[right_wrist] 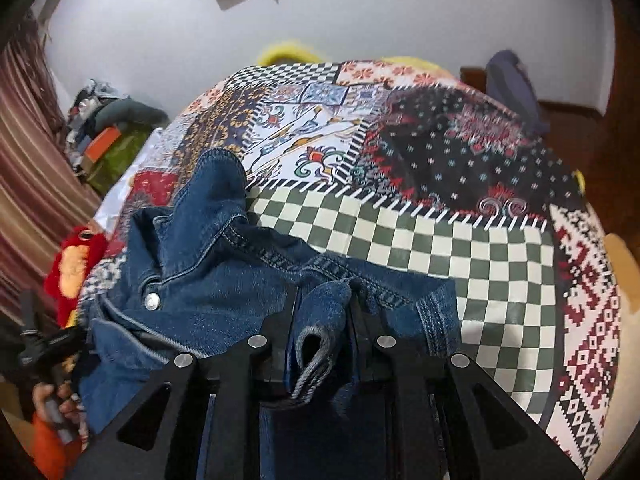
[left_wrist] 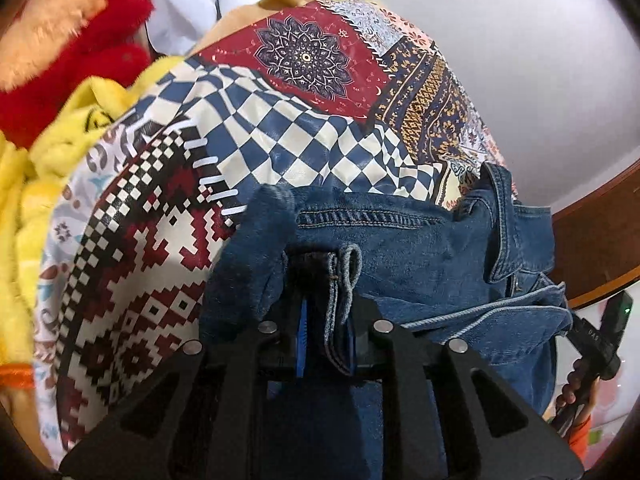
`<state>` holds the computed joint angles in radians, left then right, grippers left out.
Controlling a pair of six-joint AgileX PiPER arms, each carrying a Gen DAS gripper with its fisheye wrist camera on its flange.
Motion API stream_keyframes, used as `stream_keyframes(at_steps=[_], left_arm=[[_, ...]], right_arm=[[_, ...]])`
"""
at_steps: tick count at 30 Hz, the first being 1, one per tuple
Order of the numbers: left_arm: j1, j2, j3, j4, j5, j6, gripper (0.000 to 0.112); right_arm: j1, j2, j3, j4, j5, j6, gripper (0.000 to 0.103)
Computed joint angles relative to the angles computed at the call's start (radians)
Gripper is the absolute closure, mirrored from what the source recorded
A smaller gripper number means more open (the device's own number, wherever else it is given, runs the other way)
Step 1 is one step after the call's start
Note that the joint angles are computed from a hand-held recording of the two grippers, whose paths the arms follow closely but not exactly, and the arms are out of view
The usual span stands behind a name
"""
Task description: Fold large clothes
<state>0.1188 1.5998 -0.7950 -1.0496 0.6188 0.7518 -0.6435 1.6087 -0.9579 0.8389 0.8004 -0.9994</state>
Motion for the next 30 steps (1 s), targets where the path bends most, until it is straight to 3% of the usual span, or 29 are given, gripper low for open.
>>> stream_keyframes(at_steps=[4, 5, 8, 9, 11, 13, 17, 19, 24, 27, 30], left_arm=[[-0.039, -0.015, -0.019, 0.123, -0.032, -0.095, 0.094], [-0.058, -0.021, -0.026, 0.173, -0.046, -0.144, 0.094], [-0.115, -0.036, -0.044, 0.341, -0.082, -0.304, 0.094], [-0.126, -0.046, -0.043, 0.381, -0.086, -0.348, 0.094], [-0.136, -0.083, -0.032, 0.421, -0.073, -0.391, 0.093], [-0.14, -0.141, -0.02, 0.475, -0.046, -0.44, 0.085], [-0.113, -0.307, 0.008, 0.565, -0.012, -0.51, 0.051], [-0.084, -0.404, 0.014, 0.605, 0.012, -0.528, 0.046], [-0.076, -0.47, -0.026, 0.688, 0.08, -0.538, 0.03], [-0.122, -0.456, -0.019, 0.732, 0.094, -0.531, 0.023], [-0.156, -0.397, 0.004, 0.7, 0.106, -0.455, 0.023]], right_arm=[[-0.059, -0.038, -0.027, -0.03, 0.105, -0.017, 0.087], [-0.056, -0.074, -0.011, -0.044, 0.081, -0.004, 0.087], [-0.057, -0.242, 0.028, -0.265, -0.149, 0.16, 0.087], [-0.069, -0.259, 0.026, -0.297, -0.175, 0.188, 0.087], [-0.167, -0.263, -0.013, -0.253, -0.106, 0.15, 0.087], [-0.261, -0.25, -0.076, -0.226, 0.059, 0.088, 0.087], [-0.294, -0.353, -0.022, -0.244, 0.108, -0.015, 0.087], [-0.304, -0.401, 0.014, -0.214, 0.165, -0.07, 0.087], [-0.181, -0.505, 0.102, -0.215, 0.207, -0.053, 0.087], [-0.019, -0.54, 0.156, -0.255, 0.157, 0.029, 0.087], [0.153, -0.528, 0.2, -0.302, 0.091, 0.123, 0.087]])
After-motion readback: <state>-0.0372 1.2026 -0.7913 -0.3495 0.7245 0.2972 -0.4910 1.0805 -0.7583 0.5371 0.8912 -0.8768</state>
